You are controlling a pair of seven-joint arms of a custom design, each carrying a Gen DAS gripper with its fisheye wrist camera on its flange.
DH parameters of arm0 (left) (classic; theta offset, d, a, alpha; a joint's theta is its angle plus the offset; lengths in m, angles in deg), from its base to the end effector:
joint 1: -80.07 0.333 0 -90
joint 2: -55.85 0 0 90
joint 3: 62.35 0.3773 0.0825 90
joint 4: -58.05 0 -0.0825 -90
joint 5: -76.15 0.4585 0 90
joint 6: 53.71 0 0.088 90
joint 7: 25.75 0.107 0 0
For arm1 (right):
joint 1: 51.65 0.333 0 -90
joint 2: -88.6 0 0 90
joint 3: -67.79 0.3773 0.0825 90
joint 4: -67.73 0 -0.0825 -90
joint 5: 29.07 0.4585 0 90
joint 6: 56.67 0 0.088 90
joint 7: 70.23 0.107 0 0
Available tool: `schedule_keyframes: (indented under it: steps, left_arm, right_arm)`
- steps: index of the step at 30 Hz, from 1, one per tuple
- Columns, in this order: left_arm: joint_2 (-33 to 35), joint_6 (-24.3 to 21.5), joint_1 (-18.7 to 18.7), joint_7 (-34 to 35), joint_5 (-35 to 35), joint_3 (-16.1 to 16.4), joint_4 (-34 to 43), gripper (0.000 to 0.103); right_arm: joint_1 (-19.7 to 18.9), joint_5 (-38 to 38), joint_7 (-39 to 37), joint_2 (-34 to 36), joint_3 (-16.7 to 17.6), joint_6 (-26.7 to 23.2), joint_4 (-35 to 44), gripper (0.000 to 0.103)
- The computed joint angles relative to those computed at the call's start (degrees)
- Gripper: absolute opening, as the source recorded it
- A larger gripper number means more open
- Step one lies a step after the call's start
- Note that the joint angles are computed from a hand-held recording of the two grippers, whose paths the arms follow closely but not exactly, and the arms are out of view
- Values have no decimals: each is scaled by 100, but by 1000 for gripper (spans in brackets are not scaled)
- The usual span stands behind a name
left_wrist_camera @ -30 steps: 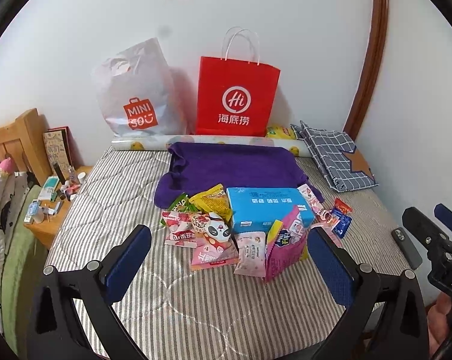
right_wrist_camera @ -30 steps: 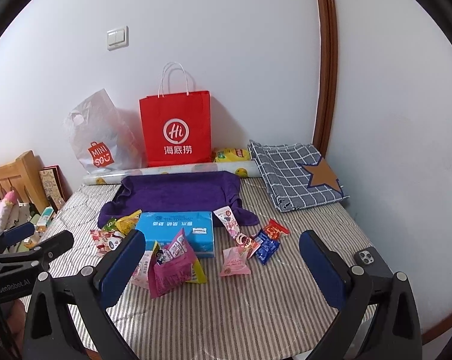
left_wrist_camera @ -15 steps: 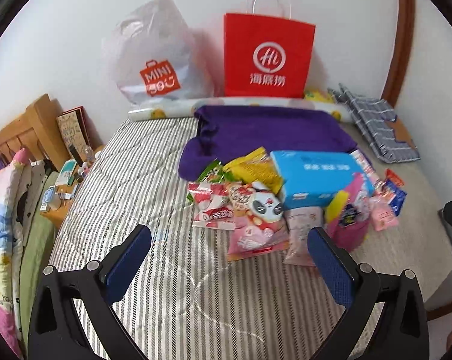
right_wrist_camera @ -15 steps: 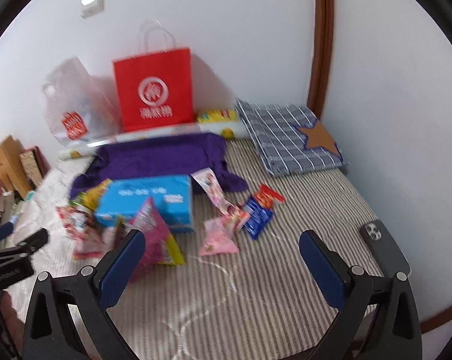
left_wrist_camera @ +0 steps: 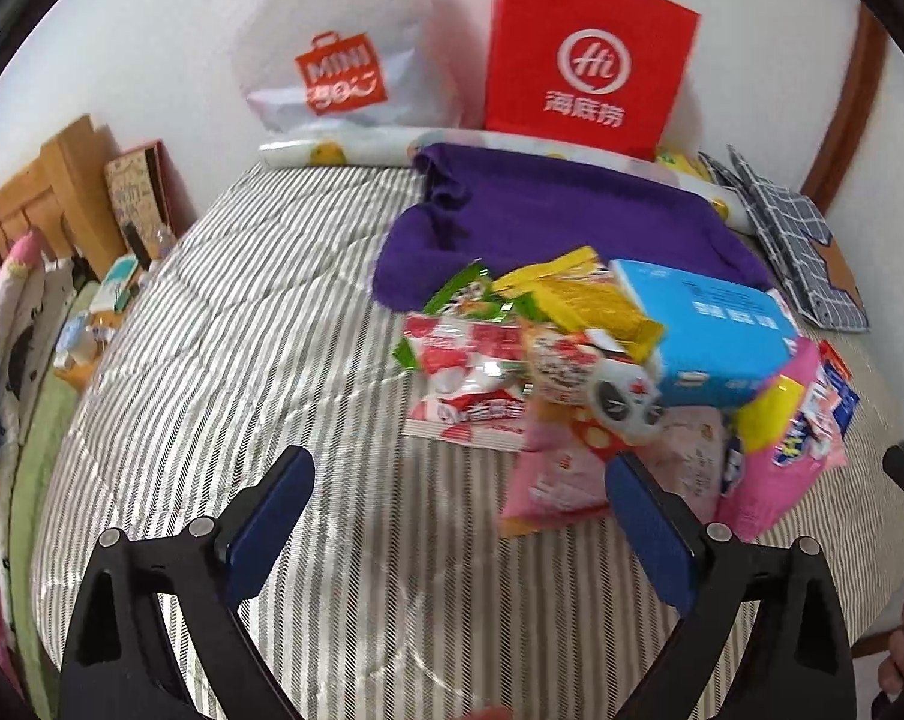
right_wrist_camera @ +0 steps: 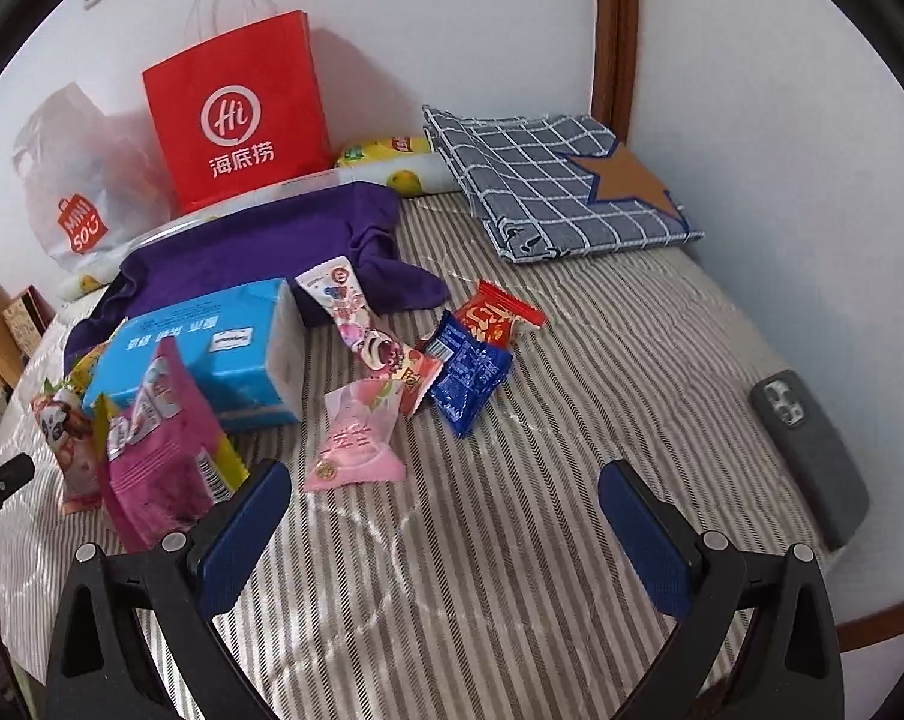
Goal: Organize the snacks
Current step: 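Grasp the blue wrapped biscuit with the right tool while the left tool approaches the red-white candy packet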
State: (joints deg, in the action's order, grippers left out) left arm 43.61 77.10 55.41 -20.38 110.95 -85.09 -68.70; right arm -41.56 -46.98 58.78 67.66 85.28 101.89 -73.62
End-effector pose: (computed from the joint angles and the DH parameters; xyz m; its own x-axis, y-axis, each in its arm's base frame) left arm 0.3887 -0.4188 0.5211 0.2728 -0.9593 0.0735 -0.7633 -0.2623 -0.5904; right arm 0.4478 0.2595 0.5119 0.0910 -0.9944 -0.0530 -0.7652 -0.0358 -0.6428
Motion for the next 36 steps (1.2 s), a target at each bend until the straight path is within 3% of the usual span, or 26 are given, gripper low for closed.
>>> schedule_keyframes:
  steps: [5, 8, 11, 13, 15, 21, 25, 29, 33, 36]
  left_arm:
    - [41, 76, 23, 219, -255, 119, -71, 86]
    - [62, 148, 54, 289, -328, 150, -117, 86]
    - [125, 167, 81, 331, -420, 175, -115, 86]
    - [112, 342, 109, 281, -430, 200, -190, 86]
    - [57, 583, 144, 200, -440, 223, -294, 85]
    - [81, 743, 209, 250, -345, 220, -352, 85]
    - [128, 747, 228, 276, -380, 217, -337, 83]
    - [117, 823, 213, 395, -509, 249, -344, 83]
    - [46, 866, 199, 473, -671, 259, -394, 83]
    - [-29, 874, 187, 479, -744, 234, -435, 83]
  right_arm:
    - [-267, -434, 220, 183, 113, 97, 92, 102]
    - [-347, -696, 310, 360, 91, 230, 185, 98]
    - [-345, -883, 370, 580, 28, 221, 328, 86]
    - [-285, -963, 394, 737, -62, 166, 439, 70]
    - [-239, -1097, 458, 874, -153, 201, 521, 62]
    - [-9, -1234, 447, 1167, -434, 324, 690, 52]
    - [268, -733, -28, 1321, -694, 412, 754, 34]
    - [318, -620, -150, 1269, -730, 533, 705, 19]
    - [629, 718, -1112, 1018, -998, 668, 458, 16]
    - [532, 1040, -1293, 715, -911, 611, 223, 16]
